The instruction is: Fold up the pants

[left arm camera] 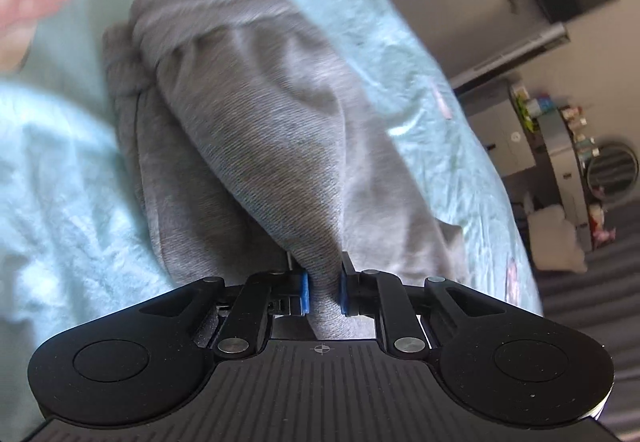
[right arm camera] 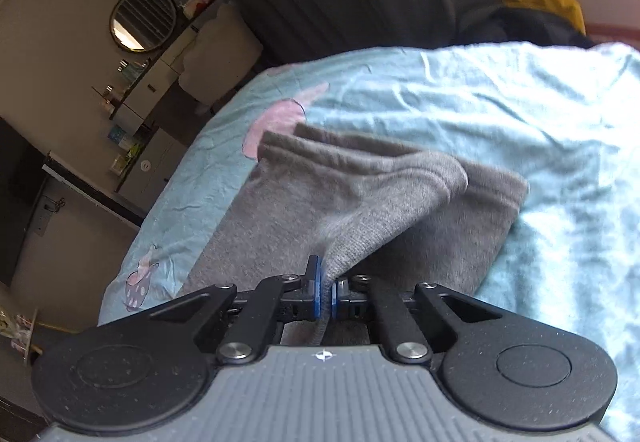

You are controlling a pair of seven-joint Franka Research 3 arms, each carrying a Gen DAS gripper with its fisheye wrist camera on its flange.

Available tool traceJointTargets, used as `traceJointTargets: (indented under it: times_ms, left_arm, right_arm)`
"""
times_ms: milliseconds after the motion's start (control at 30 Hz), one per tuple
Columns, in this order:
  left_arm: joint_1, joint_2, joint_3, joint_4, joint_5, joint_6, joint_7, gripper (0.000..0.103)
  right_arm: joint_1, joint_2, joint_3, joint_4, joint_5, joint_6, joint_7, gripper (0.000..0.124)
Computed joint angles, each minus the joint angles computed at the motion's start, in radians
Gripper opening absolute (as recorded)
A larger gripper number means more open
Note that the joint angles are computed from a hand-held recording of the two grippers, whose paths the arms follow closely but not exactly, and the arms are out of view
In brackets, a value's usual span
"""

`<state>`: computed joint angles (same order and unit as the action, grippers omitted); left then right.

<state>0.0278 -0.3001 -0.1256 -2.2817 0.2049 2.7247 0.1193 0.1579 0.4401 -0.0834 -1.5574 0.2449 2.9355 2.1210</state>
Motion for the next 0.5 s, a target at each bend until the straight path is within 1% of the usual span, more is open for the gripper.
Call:
traceJointTargets:
  times_ms: [33, 67, 100, 133, 167, 200, 233, 267, 300, 333, 367, 400, 433, 467, 500]
  left_arm:
    - [0.001, 0.004, -0.006, 0.020, 0.013, -0.046, 0.008, 0.016]
    - [-0.001, 0.016, -0.009, 0.044, 0.020, -0.096, 0.021, 0.016]
    - [-0.008, 0.034, -0.007, 0.071, 0.017, -0.151, 0.044, 0.017]
    - [-0.017, 0.057, -0.002, 0.104, 0.002, -0.217, 0.069, 0.019]
    - [-0.023, 0.077, 0.000, 0.137, -0.015, -0.284, 0.081, 0.025]
    - [-0.023, 0.088, -0.003, 0.161, -0.012, -0.333, 0.070, 0.028]
    - [-0.020, 0.084, -0.011, 0.165, 0.009, -0.349, 0.037, 0.028]
    - [-0.015, 0.079, -0.022, 0.176, 0.041, -0.373, -0.001, 0.040]
    - [-0.011, 0.077, -0.039, 0.201, 0.091, -0.430, -0.043, 0.050]
    - [-0.006, 0.078, -0.065, 0.230, 0.169, -0.500, -0.099, 0.066]
    - [-0.004, 0.073, -0.089, 0.246, 0.258, -0.555, -0.151, 0.068]
    - [-0.009, 0.074, -0.109, 0.266, 0.342, -0.602, -0.181, 0.069]
    - [-0.016, 0.082, -0.125, 0.286, 0.417, -0.645, -0.201, 0.073]
    - [-0.025, 0.097, -0.137, 0.307, 0.483, -0.684, -0.217, 0.078]
    - [-0.035, 0.113, -0.142, 0.322, 0.543, -0.705, -0.231, 0.082]
  right_arm:
    - [0.028, -0.005, -0.036, -0.007, -0.038, 0.012, 0.017, 0.004]
    - [0.069, -0.004, -0.092, -0.004, -0.095, -0.005, 0.056, 0.004]
    - [0.091, 0.009, -0.124, 0.019, -0.143, -0.048, 0.081, 0.005]
    - [0.085, 0.025, -0.122, 0.051, -0.163, -0.112, 0.080, 0.005]
    - [0.066, 0.047, -0.104, 0.103, -0.170, -0.217, 0.069, 0.005]
    - [0.068, 0.060, -0.112, 0.138, -0.199, -0.300, 0.096, 0.007]
    - [0.089, 0.057, -0.140, 0.138, -0.254, -0.328, 0.155, 0.007]
    - [0.109, 0.045, -0.168, 0.122, -0.309, -0.329, 0.215, 0.013]
    - [0.148, 0.029, -0.216, 0.108, -0.394, -0.343, 0.296, 0.016]
    - [0.176, 0.022, -0.249, 0.112, -0.470, -0.372, 0.351, 0.017]
    - [0.206, 0.016, -0.284, 0.119, -0.552, -0.397, 0.408, 0.017]
    - [0.231, 0.007, -0.310, 0.117, -0.628, -0.388, 0.455, 0.019]
    - [0.240, 0.002, -0.316, 0.120, -0.681, -0.359, 0.472, 0.020]
    - [0.238, 0.001, -0.305, 0.130, -0.711, -0.322, 0.467, 0.020]
    - [0.221, 0.007, -0.272, 0.151, -0.716, -0.261, 0.431, 0.020]
